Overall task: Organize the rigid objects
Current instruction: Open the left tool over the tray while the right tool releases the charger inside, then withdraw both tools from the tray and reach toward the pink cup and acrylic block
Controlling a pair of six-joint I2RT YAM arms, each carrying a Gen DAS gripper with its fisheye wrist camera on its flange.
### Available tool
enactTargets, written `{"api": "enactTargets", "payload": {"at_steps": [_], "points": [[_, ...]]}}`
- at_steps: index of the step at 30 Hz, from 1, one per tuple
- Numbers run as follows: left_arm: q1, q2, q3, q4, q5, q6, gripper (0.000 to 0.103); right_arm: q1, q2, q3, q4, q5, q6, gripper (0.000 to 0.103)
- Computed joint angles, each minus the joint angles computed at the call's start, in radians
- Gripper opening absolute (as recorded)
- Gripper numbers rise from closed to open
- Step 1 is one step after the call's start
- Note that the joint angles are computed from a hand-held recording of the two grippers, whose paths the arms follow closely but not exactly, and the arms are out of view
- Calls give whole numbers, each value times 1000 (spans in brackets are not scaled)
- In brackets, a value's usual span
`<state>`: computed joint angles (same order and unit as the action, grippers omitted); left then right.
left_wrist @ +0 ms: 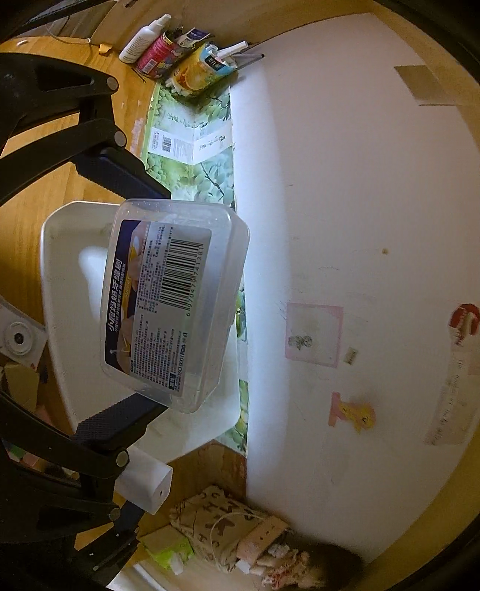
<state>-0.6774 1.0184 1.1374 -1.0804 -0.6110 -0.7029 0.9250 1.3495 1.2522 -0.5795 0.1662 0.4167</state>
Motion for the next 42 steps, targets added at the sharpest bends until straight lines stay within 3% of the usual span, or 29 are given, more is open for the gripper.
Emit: {"api": "enactTargets", "payload": {"at_steps": [11, 14, 18, 24, 32, 38, 42], "points": [[125, 45, -32, 44, 115, 63, 99, -27, 125, 88, -86, -27, 53, 61], [124, 50, -35, 48, 100, 57, 100, -37, 132, 84, -81, -48, 59, 62], [149, 63, -31, 46, 147, 63, 101, -20, 86, 43, -11, 2, 55, 76], [121, 49, -21, 30, 137, 51, 101, 4, 70, 54, -13, 35, 37, 80], [45, -9, 43, -56, 100, -9, 101, 47, 8, 66, -60, 115, 58, 81], [-136, -40, 133, -196, -43, -132, 101, 125, -62, 90, -118, 238, 89, 82], [-300, -63, 184, -335, -149, -285, 101, 213, -101, 119, -179, 358, 123, 82]]}}
